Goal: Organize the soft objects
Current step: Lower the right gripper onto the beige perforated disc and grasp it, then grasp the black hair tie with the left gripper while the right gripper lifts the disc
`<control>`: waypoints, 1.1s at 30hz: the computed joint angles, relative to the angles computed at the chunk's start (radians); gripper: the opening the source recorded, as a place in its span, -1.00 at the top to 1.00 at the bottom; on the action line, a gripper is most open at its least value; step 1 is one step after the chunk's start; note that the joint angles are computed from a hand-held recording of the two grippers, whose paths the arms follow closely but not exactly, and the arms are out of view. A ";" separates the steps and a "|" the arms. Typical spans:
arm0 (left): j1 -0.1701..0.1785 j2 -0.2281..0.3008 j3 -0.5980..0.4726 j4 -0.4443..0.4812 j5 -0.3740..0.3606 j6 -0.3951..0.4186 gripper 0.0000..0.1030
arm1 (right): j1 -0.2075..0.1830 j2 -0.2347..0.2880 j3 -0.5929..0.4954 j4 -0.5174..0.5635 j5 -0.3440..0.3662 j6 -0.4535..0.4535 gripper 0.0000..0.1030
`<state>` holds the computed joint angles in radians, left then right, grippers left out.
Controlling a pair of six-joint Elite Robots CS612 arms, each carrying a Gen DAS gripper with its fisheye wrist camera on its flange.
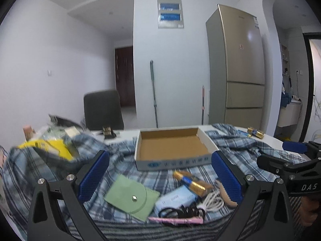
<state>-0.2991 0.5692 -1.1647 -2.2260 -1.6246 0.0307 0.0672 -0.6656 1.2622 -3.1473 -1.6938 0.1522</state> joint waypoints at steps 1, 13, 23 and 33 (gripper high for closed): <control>0.000 0.001 0.001 0.003 -0.001 -0.002 -1.00 | -0.004 -0.004 0.005 0.027 0.022 -0.006 -0.99; 0.008 -0.002 0.013 0.043 -0.001 -0.064 -1.00 | -0.033 0.049 -0.108 0.361 0.193 -0.044 -0.73; 0.011 -0.011 0.028 0.070 -0.011 -0.070 -1.00 | -0.048 0.100 -0.229 0.601 0.249 -0.141 -0.67; 0.011 -0.016 0.036 0.084 -0.032 -0.049 -1.00 | -0.045 0.118 -0.262 0.638 0.236 -0.160 -0.50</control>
